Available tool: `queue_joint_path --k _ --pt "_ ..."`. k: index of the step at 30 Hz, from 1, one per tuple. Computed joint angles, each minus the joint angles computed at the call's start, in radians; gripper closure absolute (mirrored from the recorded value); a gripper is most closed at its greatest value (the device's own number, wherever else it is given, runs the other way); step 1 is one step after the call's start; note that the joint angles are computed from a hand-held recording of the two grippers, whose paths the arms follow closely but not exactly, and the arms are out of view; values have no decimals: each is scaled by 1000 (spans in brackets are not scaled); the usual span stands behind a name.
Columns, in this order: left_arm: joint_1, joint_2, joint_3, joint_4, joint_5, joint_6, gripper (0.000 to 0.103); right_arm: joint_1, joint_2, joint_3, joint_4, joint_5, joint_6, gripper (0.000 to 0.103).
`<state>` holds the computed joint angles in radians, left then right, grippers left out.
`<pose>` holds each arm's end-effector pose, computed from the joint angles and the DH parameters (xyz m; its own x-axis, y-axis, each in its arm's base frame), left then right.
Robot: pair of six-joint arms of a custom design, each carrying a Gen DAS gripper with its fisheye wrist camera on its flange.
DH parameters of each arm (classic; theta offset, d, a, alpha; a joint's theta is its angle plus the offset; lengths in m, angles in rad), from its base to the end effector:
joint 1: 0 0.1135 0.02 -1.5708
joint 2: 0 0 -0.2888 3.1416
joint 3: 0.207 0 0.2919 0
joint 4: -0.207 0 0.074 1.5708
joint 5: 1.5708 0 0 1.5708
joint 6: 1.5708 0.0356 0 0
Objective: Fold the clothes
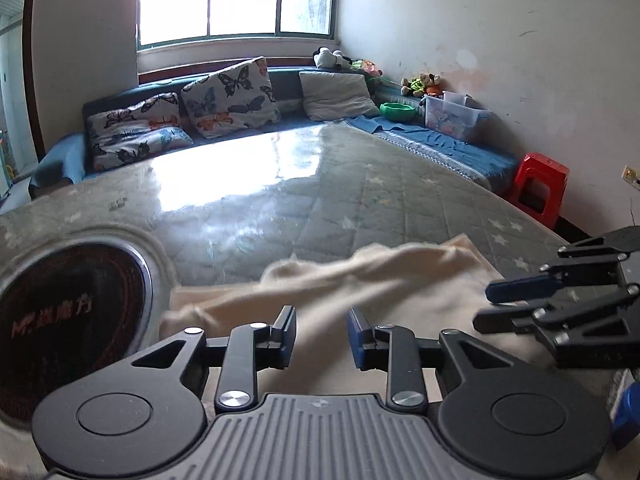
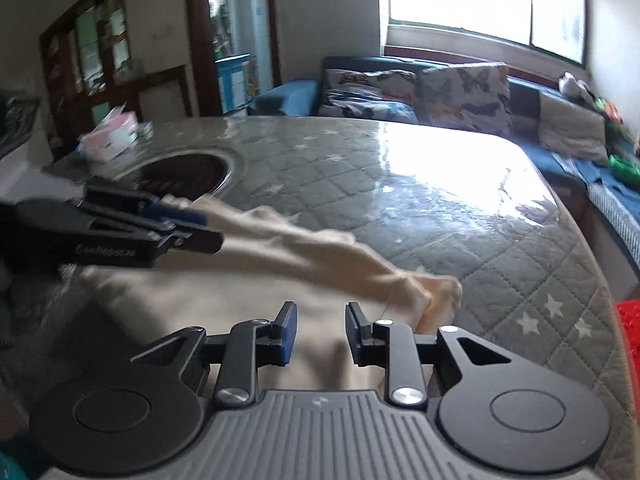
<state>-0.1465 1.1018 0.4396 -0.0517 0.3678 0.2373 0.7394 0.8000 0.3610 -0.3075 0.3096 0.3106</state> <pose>0.2283 -0.0466 0.1726 -0.5344 0.3006 -0.7900 0.5460 0.8362 -0.0512 0.1418 0.1147 0.1803 -0.6234 -0.1745 -0.7622 -0.3004 0.9534 0.0274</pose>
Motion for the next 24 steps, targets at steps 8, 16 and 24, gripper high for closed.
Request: queue_joint_path --k 8,16,24 --pt "-14 -111 -115 5 -3 17 70 206 -127 -56 -141 184 90 69" --pt "31 -176 -132 -57 61 12 67 255 -173 -45 -232 228 118 68" --pt "90 -4 -15 -4 17 -20 68 156 -99 -25 -63 149 26 67"
